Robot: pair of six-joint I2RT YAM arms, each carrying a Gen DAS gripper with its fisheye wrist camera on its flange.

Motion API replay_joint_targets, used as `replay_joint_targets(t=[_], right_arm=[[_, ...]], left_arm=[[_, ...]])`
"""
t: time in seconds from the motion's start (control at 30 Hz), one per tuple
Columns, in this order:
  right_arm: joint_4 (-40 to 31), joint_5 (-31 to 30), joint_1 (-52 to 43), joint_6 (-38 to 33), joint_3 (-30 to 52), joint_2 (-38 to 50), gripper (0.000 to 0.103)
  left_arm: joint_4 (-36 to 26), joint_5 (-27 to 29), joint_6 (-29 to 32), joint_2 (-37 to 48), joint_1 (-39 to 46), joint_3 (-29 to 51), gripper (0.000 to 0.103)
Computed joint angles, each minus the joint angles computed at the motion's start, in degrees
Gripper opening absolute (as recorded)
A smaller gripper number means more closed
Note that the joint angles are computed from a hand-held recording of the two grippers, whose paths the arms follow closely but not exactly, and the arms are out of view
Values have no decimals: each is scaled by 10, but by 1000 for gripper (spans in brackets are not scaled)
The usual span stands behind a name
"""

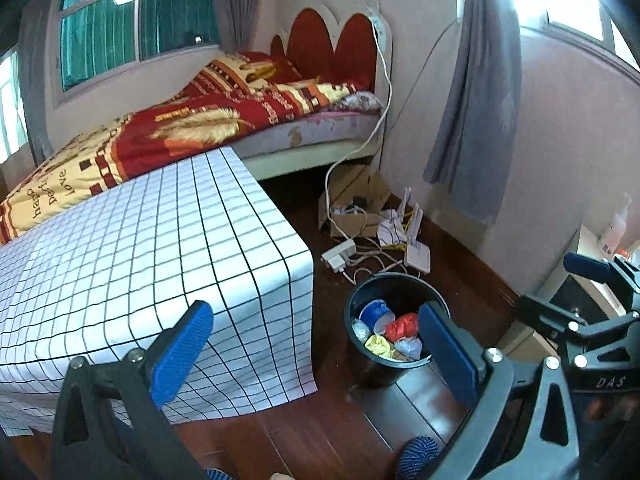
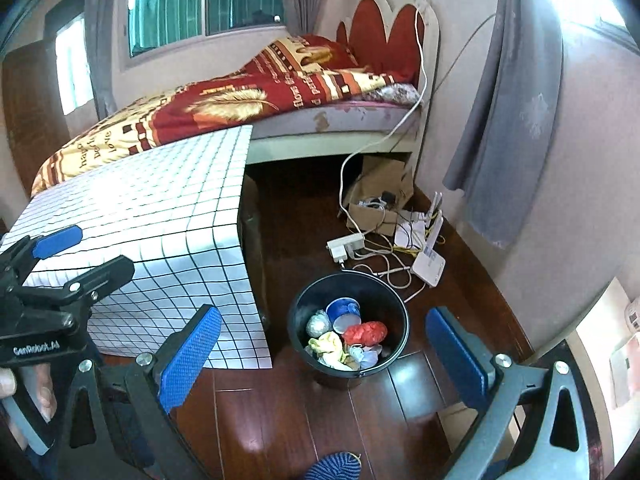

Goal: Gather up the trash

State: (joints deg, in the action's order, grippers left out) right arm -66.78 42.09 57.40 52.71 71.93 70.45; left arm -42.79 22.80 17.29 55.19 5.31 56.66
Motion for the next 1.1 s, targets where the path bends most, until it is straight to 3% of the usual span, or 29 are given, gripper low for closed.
replay_joint_targets(t=[0.23,0.53,1.1], right_arm=[[-43,25,18,30,26,0,103],[-33,23,11,14,36,10,103],[-39,36,17,23,32,1,103]], left_arm=[[7,0,9,-12,8,-9,103],[8,20,17,-6,26,-13,103],[8,6,3,-13,-4,-5,103]])
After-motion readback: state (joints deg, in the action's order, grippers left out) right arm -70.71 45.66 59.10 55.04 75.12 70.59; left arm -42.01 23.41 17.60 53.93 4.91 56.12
